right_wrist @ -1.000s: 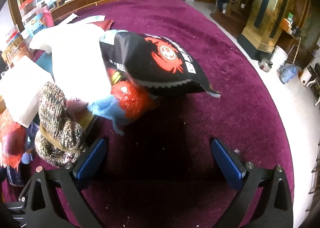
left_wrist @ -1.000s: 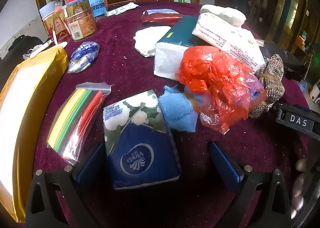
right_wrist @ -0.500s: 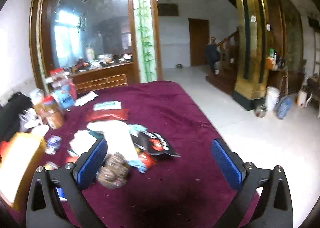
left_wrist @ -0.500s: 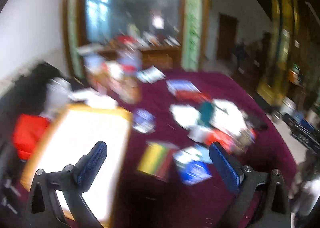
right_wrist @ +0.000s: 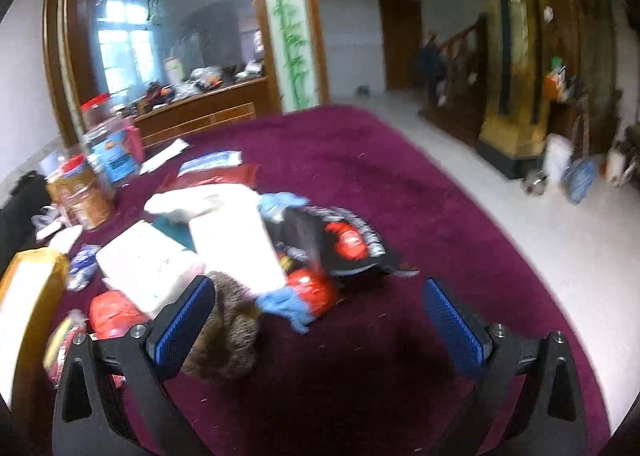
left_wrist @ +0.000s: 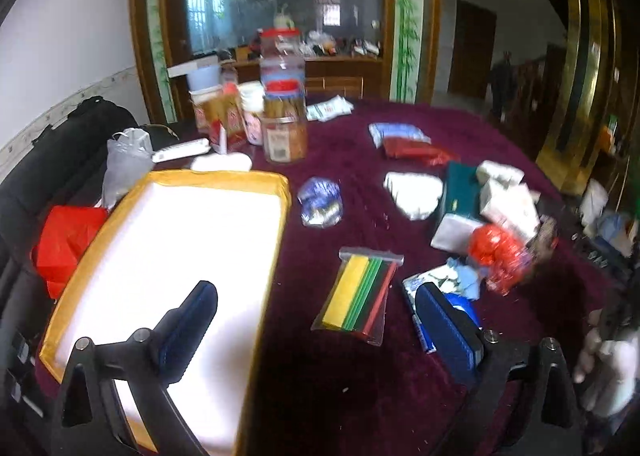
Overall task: Organize soft objects
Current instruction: 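Grasp the blue Vinda tissue pack with right tool while left grasps striped zip bag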
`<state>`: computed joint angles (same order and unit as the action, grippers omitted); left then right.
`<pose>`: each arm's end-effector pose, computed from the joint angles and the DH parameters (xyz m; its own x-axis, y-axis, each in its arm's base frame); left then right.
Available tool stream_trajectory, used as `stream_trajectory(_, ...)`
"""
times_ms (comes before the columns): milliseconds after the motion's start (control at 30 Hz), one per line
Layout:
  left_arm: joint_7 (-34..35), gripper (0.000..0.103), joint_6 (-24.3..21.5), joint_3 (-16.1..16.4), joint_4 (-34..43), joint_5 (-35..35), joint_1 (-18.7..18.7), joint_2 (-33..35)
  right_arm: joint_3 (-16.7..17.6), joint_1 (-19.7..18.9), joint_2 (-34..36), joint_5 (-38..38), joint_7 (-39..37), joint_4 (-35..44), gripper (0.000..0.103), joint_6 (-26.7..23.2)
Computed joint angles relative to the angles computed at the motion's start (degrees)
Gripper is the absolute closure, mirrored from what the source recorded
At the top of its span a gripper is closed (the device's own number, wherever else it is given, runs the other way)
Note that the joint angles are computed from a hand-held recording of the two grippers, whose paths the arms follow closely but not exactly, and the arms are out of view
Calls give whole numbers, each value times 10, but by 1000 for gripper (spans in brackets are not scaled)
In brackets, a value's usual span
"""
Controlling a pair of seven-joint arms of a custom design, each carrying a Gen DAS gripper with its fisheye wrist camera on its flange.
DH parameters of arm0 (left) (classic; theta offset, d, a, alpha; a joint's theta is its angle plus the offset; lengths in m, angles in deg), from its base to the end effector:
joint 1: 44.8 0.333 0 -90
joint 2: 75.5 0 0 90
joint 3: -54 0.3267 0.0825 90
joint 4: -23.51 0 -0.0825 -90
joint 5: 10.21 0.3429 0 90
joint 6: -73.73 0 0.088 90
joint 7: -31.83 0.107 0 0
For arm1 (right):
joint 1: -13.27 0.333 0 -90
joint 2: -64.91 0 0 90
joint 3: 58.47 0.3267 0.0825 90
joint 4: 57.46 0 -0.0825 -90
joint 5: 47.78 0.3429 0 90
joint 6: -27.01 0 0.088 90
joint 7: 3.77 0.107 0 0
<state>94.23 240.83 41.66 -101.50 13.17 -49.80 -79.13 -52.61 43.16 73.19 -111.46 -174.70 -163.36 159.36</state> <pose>0.5008 -0.1848 0.5390 -0.1799 -0.9836 -0.0138 -0.6694 0.1327 -0.7309 0.4965 0.3315 0.5152 -0.3796 -0.9189 -0.1074 -0.5099 0.3047 -0.8045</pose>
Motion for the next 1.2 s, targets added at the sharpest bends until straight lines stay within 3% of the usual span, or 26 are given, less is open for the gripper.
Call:
stream_trajectory(100, 55, 2, -22, 3, 28, -45, -18, 41, 2, 3, 2, -8, -4, 1, 0, 1)
stream_trajectory(233, 71, 8, -82, 18, 82, -17, -46, 94, 0, 0, 8, 8, -23, 0, 0, 27)
stream_trajectory(333, 143, 19, -111, 18, 111, -100, -47, 119, -2, -1, 8, 13, -25, -2, 0, 36)
stream_trajectory(467, 213, 21, -148, 21, 142, -182, -47, 143, -4, 0, 9, 18, -24, 1, 0, 34)
stream_trajectory(833, 171, 23, -174, 54, 191, -116, -93, 179, -4, 10, 17, 16, -40, 18, 0, 7)
stream_trajectory(900, 166, 38, -166, 54, 186, -122, -91, 175, -4, 13, 19, 11, -42, 20, 0, 2)
stream_trajectory(933, 174, 62, -157, 51, 179, -132, -87, 169, -4, 14, 18, 9, -42, 20, 0, 0)
stream_trajectory(1000, 244, 62, -157, 17, 169, -234, -55, 159, -3, 19, 21, 2, -44, 25, 0, -11)
stream_trajectory(1100, 297, 62, -120, 2, 128, -330, -38, 123, -2, 26, 26, -8, -50, 32, 0, -25)
stream_trajectory(1200, 401, 62, -108, -15, 92, -489, -19, 79, 1, 39, 25, -28, -55, 37, 0, -41)
